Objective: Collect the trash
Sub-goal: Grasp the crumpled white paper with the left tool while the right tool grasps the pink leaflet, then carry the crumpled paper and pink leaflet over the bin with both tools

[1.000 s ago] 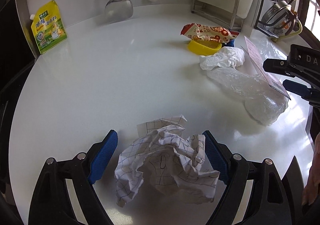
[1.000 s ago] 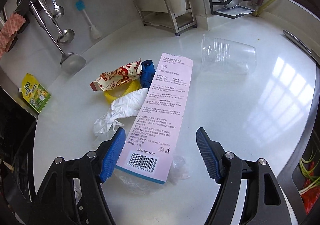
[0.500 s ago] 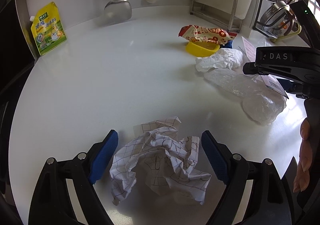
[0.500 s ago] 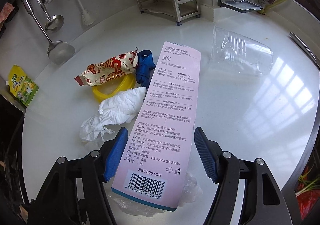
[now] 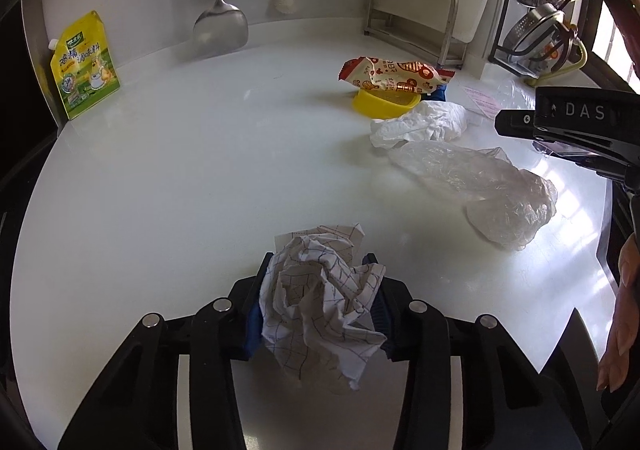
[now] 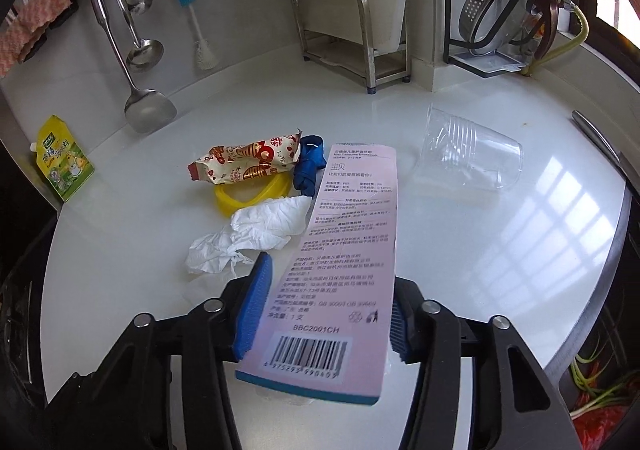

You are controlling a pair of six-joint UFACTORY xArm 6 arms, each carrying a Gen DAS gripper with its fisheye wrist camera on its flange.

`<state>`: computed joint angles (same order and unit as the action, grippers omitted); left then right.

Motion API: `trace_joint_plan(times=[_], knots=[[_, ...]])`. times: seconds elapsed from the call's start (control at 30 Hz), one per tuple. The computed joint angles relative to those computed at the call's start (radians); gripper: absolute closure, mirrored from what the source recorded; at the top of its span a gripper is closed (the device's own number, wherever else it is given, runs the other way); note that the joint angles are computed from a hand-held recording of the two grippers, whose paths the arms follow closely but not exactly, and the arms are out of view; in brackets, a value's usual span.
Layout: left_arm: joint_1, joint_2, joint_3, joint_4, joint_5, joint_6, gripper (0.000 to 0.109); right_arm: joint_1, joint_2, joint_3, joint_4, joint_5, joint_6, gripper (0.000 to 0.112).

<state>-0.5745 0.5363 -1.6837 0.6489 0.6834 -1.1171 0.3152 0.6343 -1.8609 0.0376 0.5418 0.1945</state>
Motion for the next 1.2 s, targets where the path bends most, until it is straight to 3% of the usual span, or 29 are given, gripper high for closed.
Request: trace_joint_plan(times=[0.03,0.37,0.47,0.67,0.83,1.2], knots=[[0.001,-0.003,0.005,0.005,-0.007,-0.005,0.067,0.000,-0.012,0.015,0.007,-0.001,-0.012,0.083],[-0.005,-0.032,0.040,0.054,-0.022,-0.032,0.068,-0.016,-0.075,0.125,0.160,-0.047,-0.124,0.093],[-0.007,-0.034,0.044,0.058,-0.026,-0.036,0.068,-0.022,-0.064,0.102,0.231,-0.019,-0.183,0.093],[-0.002,-0.031,0.044,0.041,-0.039,-0.026,0.068,-0.022,-0.030,0.045,0.221,0.023,-0.199,0.098],[0.003,-0.037,0.053,0.052,-0.051,-0.036,0.068,-0.011,-0.062,0.104,0.151,-0.063,-0.183,0.101],[0.000,-0.077,0.085,0.102,-0.070,-0.077,0.068,-0.009,-0.183,0.265,0.135,-0.217,-0.174,0.103]])
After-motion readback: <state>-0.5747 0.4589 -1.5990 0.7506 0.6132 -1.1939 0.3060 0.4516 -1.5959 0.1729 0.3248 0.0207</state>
